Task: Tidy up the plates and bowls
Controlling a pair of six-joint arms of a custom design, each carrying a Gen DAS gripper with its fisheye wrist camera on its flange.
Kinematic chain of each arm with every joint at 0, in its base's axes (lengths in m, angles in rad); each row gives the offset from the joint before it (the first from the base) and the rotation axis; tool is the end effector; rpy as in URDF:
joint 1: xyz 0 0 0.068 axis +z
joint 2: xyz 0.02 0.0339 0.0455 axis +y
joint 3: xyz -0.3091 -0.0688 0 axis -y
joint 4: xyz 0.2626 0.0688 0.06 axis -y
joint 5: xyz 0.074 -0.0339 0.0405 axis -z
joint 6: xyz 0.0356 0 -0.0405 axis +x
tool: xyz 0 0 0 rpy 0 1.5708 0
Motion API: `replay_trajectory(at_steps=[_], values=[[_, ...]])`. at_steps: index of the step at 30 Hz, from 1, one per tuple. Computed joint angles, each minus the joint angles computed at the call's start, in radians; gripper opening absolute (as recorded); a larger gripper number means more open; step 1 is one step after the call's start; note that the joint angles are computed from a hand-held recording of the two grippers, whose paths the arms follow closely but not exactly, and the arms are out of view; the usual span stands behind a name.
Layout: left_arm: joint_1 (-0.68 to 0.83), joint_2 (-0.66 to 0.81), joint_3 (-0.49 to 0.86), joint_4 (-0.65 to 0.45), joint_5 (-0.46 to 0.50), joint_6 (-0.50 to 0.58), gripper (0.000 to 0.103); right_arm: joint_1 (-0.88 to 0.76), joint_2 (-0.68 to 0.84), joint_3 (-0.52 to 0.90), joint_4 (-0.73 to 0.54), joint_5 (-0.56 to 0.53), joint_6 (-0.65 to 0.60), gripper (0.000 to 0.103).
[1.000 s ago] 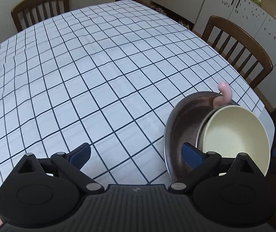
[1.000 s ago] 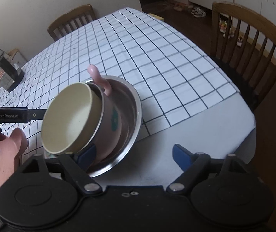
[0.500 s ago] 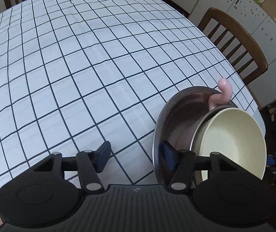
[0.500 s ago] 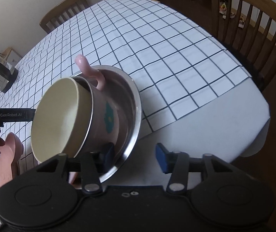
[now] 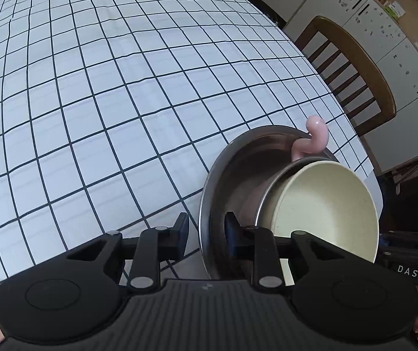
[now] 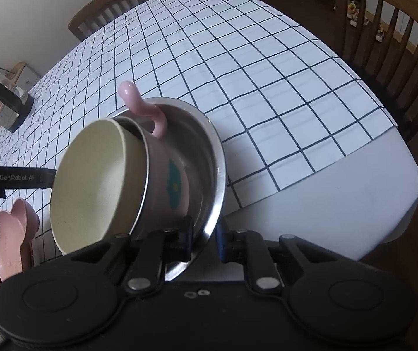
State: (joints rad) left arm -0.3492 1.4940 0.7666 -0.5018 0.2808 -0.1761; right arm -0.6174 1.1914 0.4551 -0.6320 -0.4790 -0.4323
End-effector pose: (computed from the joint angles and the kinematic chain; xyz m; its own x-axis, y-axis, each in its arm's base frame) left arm 0.2490 -0.1012 0.1899 -0.9445 0.1648 -0.2841 0.2544 0.9141 -0.3158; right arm 0.1413 -0.0802 0.1653 -0.9088 0.1893 -0.3718 0.0632 0.9434 0.3257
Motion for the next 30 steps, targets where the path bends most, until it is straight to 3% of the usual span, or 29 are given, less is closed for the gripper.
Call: replay_trajectory(at_steps=[7,12,22,30], values=[[-0.004,0.001,-0.010,-0.027,0.034,-0.054,0.021,-0.002,0.114,0.077,-0.013,-0.010,-0.110,0.014],[-0.044,-0.019,-0.033,-0.010,-0.003,-0.134,0.018,-0.003,0.200,0.139,-0.025,-0.021,-0.143,0.013],[-0.096,-0.134,-0.091,-0.017,-0.094,-0.204,0.013,0.030,0.144,0.129,-0.017,-0.006,-0.214,0.013],[-0.087,-0.296,-0.094,-0.144,-0.141,-0.256,0.013,0.044,0.097,0.171,-0.135,-0.040,-0.256,0.013]])
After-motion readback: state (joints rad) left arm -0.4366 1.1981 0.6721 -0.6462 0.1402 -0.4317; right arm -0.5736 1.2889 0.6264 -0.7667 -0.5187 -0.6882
